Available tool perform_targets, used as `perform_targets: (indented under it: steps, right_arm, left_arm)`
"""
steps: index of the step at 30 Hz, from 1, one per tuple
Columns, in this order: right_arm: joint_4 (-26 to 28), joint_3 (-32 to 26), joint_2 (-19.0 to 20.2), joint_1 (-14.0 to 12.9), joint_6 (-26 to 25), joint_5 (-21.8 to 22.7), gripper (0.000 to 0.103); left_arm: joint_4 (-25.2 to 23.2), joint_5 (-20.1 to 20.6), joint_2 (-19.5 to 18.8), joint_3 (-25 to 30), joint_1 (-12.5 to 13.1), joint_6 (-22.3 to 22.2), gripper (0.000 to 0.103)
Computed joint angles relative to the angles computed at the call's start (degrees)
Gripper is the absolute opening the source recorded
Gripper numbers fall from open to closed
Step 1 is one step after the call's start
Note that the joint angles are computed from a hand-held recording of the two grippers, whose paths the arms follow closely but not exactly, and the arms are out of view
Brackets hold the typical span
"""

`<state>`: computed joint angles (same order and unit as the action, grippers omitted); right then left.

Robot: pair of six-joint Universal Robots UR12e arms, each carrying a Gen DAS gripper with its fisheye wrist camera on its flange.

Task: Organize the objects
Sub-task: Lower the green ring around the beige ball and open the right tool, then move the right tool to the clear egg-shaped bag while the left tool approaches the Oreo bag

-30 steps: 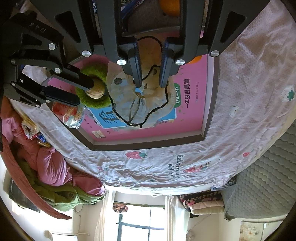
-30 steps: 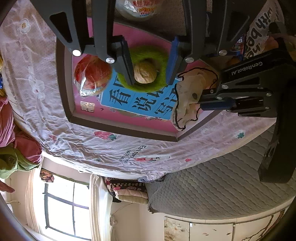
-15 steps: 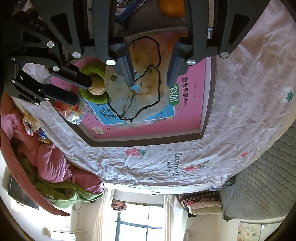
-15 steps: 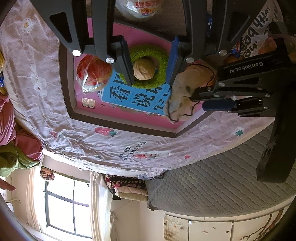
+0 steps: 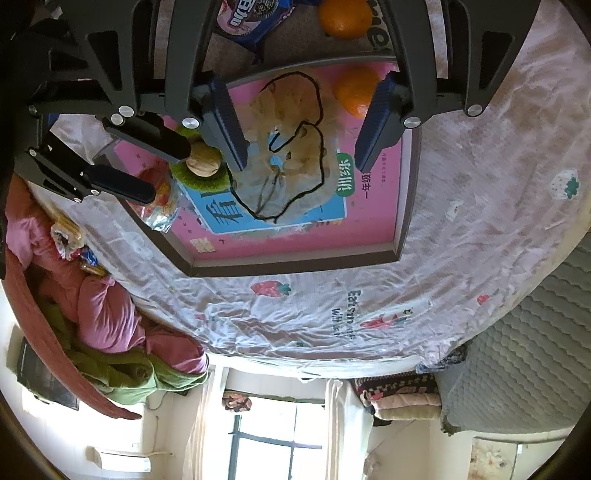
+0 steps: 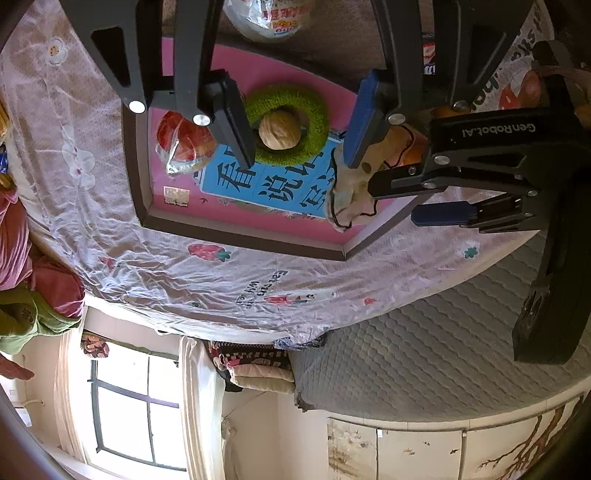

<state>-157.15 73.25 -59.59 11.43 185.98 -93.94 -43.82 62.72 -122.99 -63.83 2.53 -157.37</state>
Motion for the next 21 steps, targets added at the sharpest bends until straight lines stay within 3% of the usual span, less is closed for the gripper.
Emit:
perform_targets:
  steps: [13, 21]
  right_arm:
    - [-1.62, 0.92, -1.13, -0.07, 0.97, -0.47, 0.057]
    - [-2.94, 2.23, -2.35, 0.10, 2.09, -0.89, 0.060]
  left_arm:
    - [0.29, 0.69, 1.29, -1.19, 0.45, 0.40, 0.065]
    - [1.29, -1.58, 2.99, -3.98, 1.07, 1.99, 0.065]
